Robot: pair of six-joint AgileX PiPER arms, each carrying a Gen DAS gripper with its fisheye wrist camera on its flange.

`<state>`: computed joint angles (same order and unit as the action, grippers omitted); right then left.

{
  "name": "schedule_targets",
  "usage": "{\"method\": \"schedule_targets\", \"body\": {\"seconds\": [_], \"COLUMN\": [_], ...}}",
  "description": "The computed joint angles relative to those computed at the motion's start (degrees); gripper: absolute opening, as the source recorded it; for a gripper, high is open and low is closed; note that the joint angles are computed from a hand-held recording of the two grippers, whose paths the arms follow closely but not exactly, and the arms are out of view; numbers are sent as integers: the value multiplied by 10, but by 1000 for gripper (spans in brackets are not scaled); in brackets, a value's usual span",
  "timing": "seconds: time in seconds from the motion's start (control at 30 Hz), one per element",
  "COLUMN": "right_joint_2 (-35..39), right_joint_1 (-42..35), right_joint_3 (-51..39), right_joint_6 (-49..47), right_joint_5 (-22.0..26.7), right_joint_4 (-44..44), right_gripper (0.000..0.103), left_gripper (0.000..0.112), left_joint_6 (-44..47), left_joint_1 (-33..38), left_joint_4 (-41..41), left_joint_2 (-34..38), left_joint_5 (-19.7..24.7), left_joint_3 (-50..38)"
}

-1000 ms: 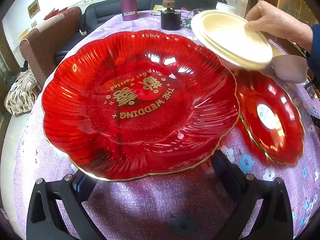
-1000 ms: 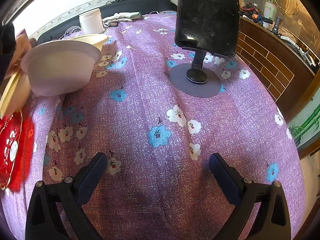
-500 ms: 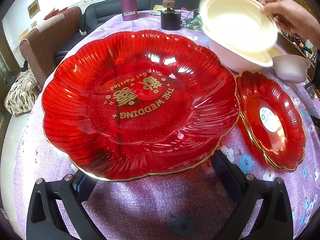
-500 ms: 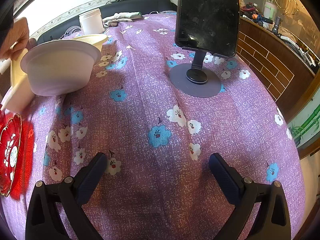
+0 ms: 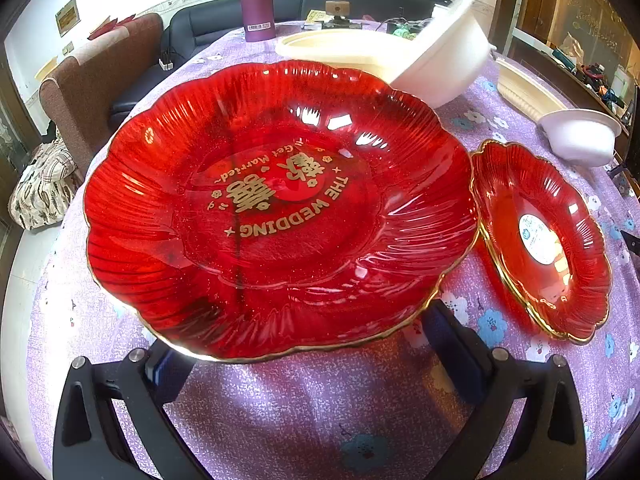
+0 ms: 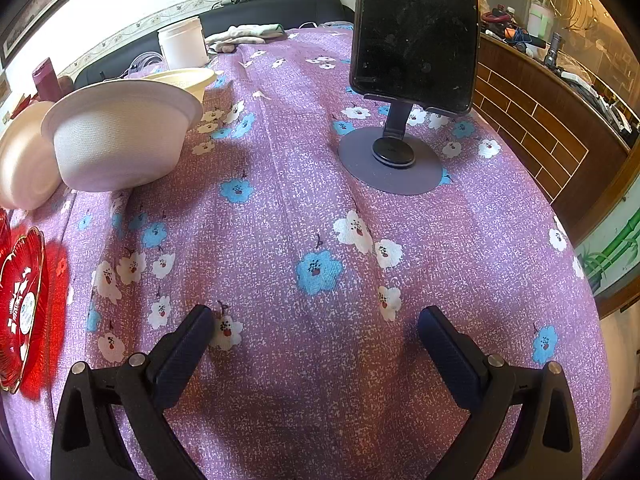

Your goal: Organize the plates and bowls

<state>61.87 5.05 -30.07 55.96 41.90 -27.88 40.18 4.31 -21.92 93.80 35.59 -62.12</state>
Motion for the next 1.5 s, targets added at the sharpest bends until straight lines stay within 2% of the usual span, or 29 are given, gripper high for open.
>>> {"method": "schedule_targets", "body": {"seconds": [0.4,0.57,0.63,0.73,0.8,0.93,1.03,1.1,1.2,1.33,1.5], "right_joint_2": [0,-1,-9,-9,-7,-6,-36,-69,-90,-57,39], "right_joint_1": [0,0,-2,3,1,-15,-27,13,110,146,177], "right_joint_3": [0,0,4,5,4,-6,-19,-36,-90,-173,-253], "right_joint_6": [0,-1,-4,5,4,-47,-118,-109,-76,-187,-273], "right_joint_5": [0,0,5,7,5,10,34,55,95,64,14], "right_joint_4": [0,0,3,-2,-1,33,95,93,63,166,266], "right_gripper": [102,102,102,102,102,102,102,102,102,102,102], "left_gripper": [103,103,103,103,103,103,103,103,103,103,100], "left_joint_6": [-50,-69,-94,-136,-93,-54,60,103,133,127,95], "left_joint_1": [-8,-10,-13,-18,-9,4,54,83,124,159,161], "left_joint_4": [28,47,65,102,67,55,-34,-73,-98,-100,-83], "left_joint_2": [-20,-22,-36,-75,-81,-114,-138,-133,-110,-57,-13], "left_joint_5": [-14,2,-11,-57,-45,-45,3,52,113,195,211], "left_joint_3": [25,18,32,73,80,97,84,53,0,-85,-158]}}
